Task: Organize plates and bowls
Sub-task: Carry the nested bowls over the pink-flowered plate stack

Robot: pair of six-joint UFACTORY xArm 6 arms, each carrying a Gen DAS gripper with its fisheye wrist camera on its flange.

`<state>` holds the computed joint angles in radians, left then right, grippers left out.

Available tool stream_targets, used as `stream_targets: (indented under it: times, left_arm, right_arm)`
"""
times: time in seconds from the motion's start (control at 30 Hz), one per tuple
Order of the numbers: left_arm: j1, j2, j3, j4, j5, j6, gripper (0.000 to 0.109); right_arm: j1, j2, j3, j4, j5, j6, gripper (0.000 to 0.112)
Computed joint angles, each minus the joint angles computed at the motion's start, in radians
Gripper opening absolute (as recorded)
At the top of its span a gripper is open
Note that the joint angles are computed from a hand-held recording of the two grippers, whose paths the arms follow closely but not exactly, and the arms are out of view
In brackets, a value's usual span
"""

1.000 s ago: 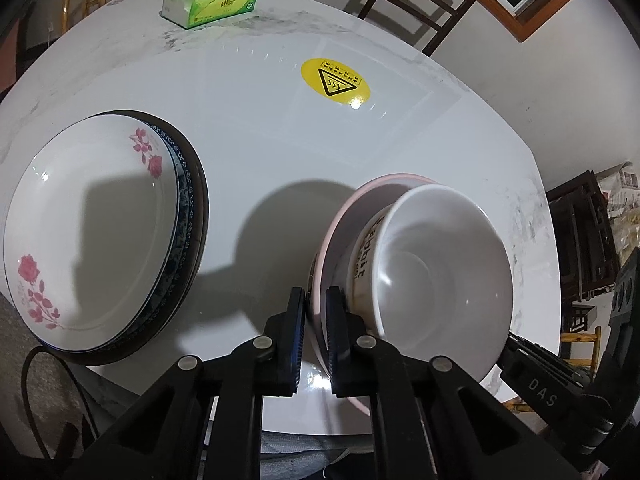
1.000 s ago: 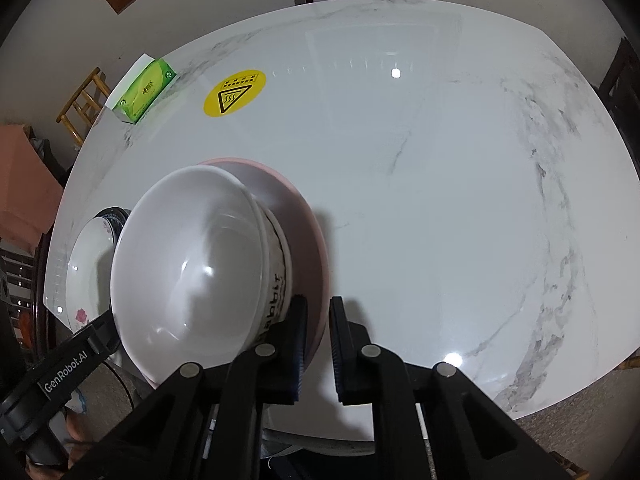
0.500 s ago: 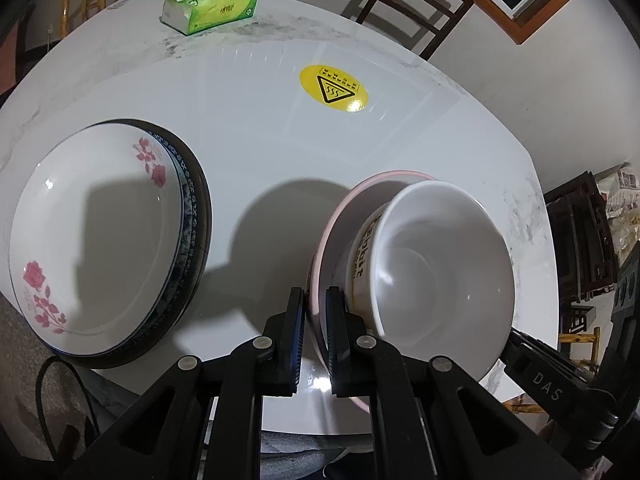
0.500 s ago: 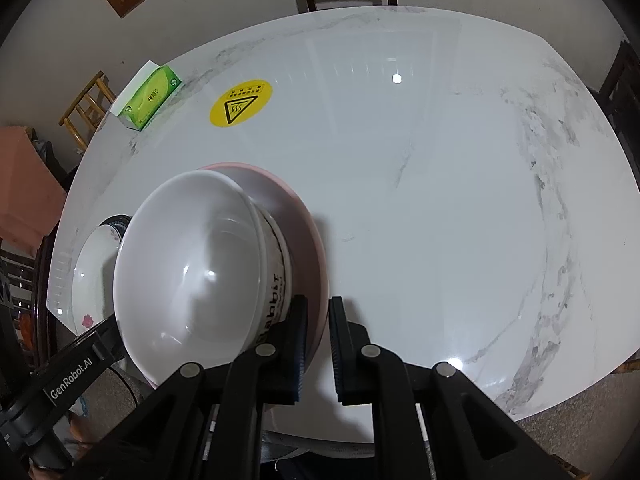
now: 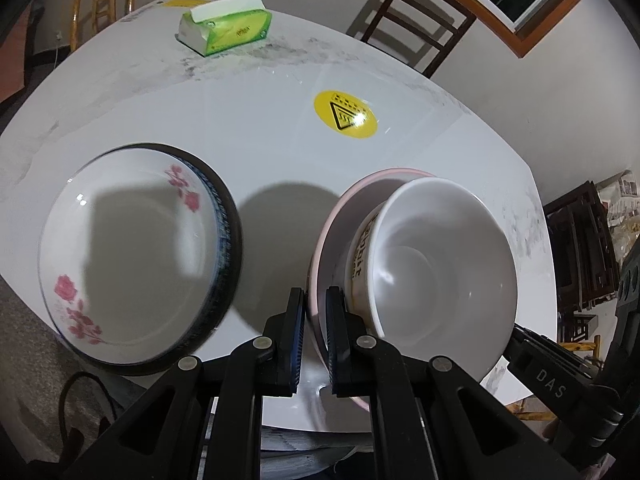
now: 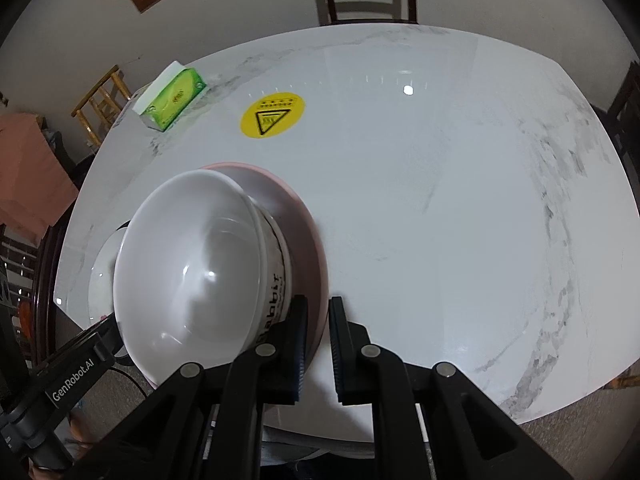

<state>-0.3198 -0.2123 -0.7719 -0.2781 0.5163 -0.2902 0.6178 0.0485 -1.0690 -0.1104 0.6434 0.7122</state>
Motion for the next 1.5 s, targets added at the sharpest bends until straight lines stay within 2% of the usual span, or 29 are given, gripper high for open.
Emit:
stream_targets:
  times: [0.43, 0.83, 1.13, 1.5]
  left_arm:
    - [0.094, -0.073, 0.014, 0.054, 0.036, -0.015, 0.006]
    - [0.22, -0.132, 0.037, 0.089, 0.066, 0.0, 0.006]
    - [0.308, -0.144, 0.05, 0.101, 0.079, 0.026, 0.006]
    - [0.37, -0.137, 0.076, 0.1, 0.074, 0.046, 0.006]
  right_arm:
    - [0.06, 0.099, -0.167, 0.03, 0.057, -0.049, 0.011]
    - [0.122, 0.257, -0.398, 0.067, 0.122, -0.116, 0.011]
    - [0.16, 0.379, -0.562, 0.106, 0.183, -0.153, 0.011]
    - [0.193, 0.503, -0.717, 0.131, 0.258, -0.174, 0.011]
